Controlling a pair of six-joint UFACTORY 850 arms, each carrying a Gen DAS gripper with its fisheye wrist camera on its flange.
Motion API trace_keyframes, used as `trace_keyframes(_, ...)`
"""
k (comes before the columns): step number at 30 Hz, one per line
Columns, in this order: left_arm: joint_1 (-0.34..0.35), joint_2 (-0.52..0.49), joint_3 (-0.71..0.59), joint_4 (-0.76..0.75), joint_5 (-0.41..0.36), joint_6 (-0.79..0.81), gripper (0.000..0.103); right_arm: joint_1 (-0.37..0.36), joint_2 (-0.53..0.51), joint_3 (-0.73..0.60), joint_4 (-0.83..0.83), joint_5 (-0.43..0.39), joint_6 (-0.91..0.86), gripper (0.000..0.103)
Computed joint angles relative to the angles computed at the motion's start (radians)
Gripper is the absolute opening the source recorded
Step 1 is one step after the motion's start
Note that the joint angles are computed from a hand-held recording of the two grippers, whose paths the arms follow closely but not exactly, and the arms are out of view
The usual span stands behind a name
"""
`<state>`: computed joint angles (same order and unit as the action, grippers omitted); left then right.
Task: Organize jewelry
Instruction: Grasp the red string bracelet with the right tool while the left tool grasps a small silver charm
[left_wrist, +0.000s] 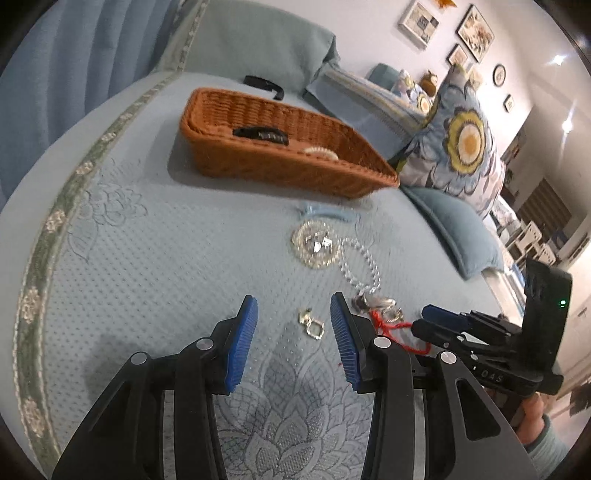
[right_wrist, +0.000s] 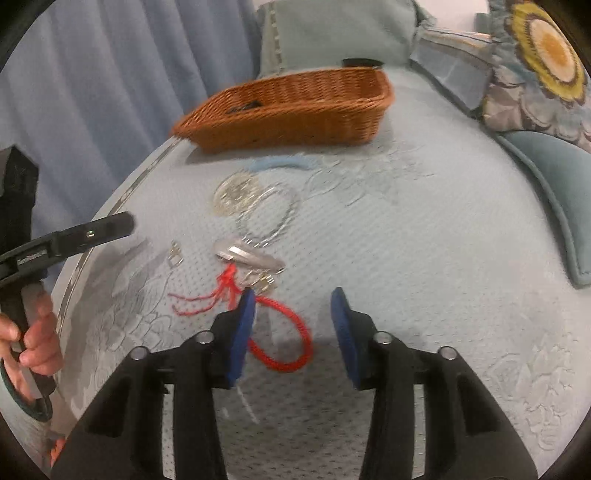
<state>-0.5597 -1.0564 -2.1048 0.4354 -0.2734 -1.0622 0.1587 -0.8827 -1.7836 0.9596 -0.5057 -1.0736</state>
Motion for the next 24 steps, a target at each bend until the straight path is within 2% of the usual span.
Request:
trace_keyframes(4,-0.001,-0.028,-0.032,-0.071,-0.017,0.080,0.039,0.014,0.029,0.059,0.035,0.030,-0.073,0.038)
trace_keyframes(8,-0.003,-0.040,-0.038,-0.165,-0.022,0.189,0.039,0.020,0.051,0.095,0.054,0.006,-0.120,0.038)
trace_keyframes(14,-0.017,-0.046,-0.043,-0.103,-0.046,0.190,0.039,0.027,0.081,0.142,0.083,0.056,-0.170,0.038)
trace_keyframes(15,-0.018,-0.050,-0.051,-0.098,-0.054,0.195,0.039,0.028,0.086,0.150,0.094,0.086,-0.175,0.038)
trace_keyframes(18,-0.020,-0.084,-0.117,-0.086,-0.101,0.215,0.039,0.031,0.093,0.161,0.099,0.145,-0.180,0.035)
trace_keyframes(21,-0.021,-0.124,-0.186,-0.094,-0.138,0.241,0.039,0.041,0.081,0.148,0.007,0.172,-0.121,0.028)
trace_keyframes(24,-0.033,-0.174,-0.274,-0.037,-0.199,0.224,0.036,0.060,0.089,0.171,0.031,0.233,-0.190,0.026)
